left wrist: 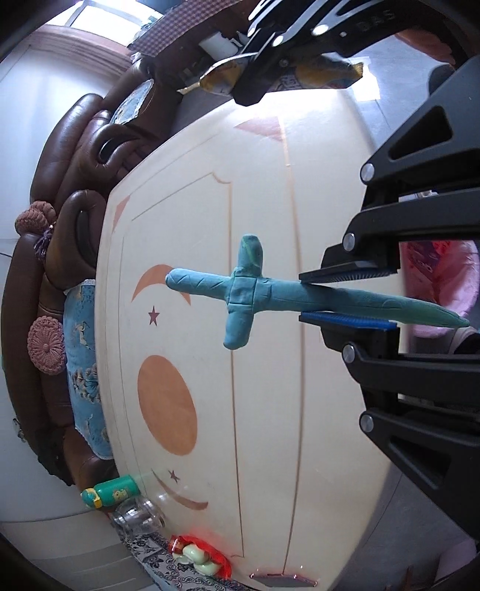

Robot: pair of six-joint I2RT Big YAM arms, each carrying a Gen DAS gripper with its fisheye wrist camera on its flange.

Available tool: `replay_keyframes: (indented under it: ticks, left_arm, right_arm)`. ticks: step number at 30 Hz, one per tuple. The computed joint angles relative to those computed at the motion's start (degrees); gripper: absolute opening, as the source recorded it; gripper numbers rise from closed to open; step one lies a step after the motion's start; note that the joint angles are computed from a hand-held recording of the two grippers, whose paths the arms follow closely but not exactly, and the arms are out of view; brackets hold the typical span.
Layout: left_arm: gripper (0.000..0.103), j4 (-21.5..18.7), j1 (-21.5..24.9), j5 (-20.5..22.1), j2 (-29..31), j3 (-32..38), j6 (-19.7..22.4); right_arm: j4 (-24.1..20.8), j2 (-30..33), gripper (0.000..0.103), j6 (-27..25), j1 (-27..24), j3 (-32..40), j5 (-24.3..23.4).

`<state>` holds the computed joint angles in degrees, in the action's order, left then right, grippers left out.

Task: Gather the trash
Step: 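Lift the snack bar with the right tool while the left tool carries the sword to the wastebasket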

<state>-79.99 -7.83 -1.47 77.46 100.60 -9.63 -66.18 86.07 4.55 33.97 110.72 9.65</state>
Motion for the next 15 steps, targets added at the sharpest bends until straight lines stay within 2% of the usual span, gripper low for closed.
replay_keyframes:
  ticks: [7, 15]
  left_arm:
    - [0.016, -0.80, -0.78, 1.41, -7.21, -5.75, 0.83]
    - [0.016, -1.95, -2.75, 2.14, -13.83, -10.83, 0.46]
  right_arm:
    - [-0.44, -6.05, 0.016, 1.98, 5.32, -5.43, 4.92]
    - [-2.89, -11.50, 0.016, 6.90, 8.83, -11.92, 7.05]
